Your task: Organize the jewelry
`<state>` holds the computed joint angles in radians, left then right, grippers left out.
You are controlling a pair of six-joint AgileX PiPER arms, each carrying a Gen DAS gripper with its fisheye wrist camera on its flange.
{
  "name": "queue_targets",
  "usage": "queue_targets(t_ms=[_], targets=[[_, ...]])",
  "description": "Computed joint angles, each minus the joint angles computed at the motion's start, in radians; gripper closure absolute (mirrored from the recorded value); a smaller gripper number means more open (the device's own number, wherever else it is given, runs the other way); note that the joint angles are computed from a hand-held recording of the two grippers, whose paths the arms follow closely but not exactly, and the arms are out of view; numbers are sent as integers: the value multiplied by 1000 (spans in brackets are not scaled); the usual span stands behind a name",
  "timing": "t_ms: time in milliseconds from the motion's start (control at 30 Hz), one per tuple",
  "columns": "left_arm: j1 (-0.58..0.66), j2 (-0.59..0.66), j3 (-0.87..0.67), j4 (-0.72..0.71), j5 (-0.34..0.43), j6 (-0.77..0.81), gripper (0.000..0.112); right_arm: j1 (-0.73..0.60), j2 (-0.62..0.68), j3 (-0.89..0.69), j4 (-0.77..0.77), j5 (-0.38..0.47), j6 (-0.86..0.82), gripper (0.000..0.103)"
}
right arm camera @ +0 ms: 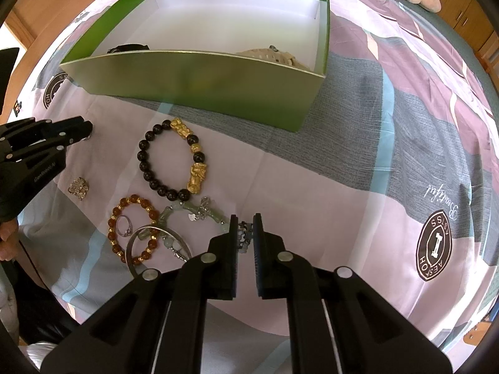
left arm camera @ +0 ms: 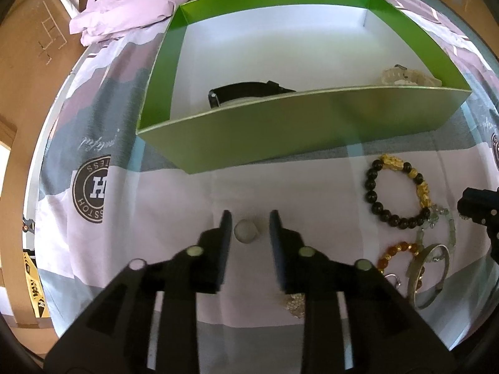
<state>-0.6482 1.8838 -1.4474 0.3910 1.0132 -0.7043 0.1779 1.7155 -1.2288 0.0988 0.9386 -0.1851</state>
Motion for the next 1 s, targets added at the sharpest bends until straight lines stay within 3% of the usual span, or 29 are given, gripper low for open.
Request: queue_targets(t_ms=[200, 433, 667, 1000], targets=[[7, 11, -5, 12, 10, -20, 68, 0, 1, 0, 0, 1, 0, 94], [26, 25, 3, -19, -10, -6, 68, 1, 1, 1, -2, 2, 1, 94], [49, 13, 11, -73, -41, 47, 94, 3, 0, 4, -4, 0, 2, 94], [-10, -31, 40, -30, -26, -40, 94, -4, -11, 1, 17, -5, -20, 95]])
